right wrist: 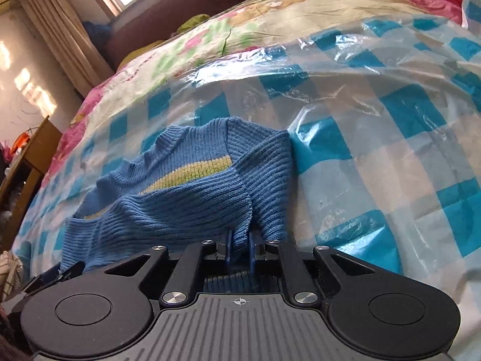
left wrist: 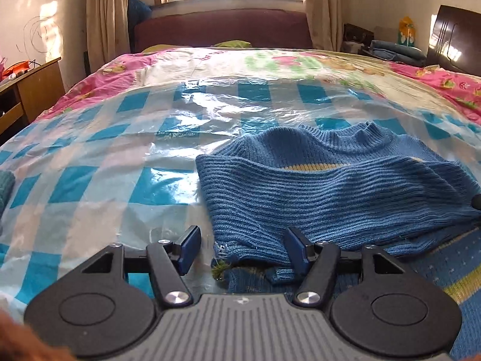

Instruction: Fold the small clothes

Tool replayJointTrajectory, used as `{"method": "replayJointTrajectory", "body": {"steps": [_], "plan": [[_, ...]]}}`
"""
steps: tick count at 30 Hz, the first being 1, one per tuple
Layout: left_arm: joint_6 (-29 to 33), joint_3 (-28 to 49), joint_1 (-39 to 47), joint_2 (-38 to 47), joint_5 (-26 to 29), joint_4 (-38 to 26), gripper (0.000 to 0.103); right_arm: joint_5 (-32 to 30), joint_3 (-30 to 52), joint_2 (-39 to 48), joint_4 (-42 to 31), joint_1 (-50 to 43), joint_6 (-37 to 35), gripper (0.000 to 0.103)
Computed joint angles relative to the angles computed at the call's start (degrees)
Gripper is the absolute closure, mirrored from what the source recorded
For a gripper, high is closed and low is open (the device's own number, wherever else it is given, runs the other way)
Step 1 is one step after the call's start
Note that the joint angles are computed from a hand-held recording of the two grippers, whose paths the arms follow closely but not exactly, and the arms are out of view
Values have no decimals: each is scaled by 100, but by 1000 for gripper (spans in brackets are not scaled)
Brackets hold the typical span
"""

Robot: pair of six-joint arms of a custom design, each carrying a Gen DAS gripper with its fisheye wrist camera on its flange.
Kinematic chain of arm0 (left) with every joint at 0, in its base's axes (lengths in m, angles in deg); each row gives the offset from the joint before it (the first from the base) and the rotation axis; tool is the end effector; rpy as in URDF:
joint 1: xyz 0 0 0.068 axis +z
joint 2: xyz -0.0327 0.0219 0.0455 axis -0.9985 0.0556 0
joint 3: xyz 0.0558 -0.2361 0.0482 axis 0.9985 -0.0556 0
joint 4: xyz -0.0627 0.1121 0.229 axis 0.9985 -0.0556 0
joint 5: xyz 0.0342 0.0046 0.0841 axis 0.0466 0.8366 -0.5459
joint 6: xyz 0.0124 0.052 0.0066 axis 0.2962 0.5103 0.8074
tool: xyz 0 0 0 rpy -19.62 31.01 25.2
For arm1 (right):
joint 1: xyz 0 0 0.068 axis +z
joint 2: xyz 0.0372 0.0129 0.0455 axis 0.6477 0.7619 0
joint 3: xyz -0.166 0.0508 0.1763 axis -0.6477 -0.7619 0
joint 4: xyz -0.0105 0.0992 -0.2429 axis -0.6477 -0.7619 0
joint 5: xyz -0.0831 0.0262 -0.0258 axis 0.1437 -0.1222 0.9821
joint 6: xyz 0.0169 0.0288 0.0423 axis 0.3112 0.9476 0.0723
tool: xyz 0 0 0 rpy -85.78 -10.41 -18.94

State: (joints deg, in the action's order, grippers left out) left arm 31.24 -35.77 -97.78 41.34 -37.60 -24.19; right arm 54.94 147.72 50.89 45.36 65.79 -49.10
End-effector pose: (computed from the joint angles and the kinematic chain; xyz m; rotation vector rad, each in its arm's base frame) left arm 0.1999 -0.0251 0.1739 -0.3702 2.2515 0.1704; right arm 0.3379 0.1692 0.2239 -0.2117 2.4827 0.6167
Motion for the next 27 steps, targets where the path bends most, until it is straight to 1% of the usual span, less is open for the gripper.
{"method": "replayJointTrajectory", "body": {"steps": [4,7,10,12,16,20,22,23,24,27], "plan": [[15,71,90,-200,34,-26,37,211,37,-122,-30,54,-207,87],[45,190,144,12,70,-5,37,353,1,-206,-161,61,-269,87],[44,315,168,353,104,-157,37,370,-148,-386,-140,22,-145,86],[43,233,145,187,119,-186,37,502,-221,-555,-66,43,-74,86],[15,206,48,-92,15,-238,37,745,-360,-790,219,257,-293,86],[64,372,18,236,-44,-219,37,726,-224,-476,380,425,-492,85],[116,462,33,530,-72,-274,37,1019,-56,-160,319,494,-631,85],[141,406,70,509,-12,-238,36,1204,90,36,176,501,-674,85],[158,357,105,433,46,-232,36,1250,210,201,30,468,-684,85],[156,261,192,87,137,-345,36,1071,120,73,38,379,-626,85]]}}
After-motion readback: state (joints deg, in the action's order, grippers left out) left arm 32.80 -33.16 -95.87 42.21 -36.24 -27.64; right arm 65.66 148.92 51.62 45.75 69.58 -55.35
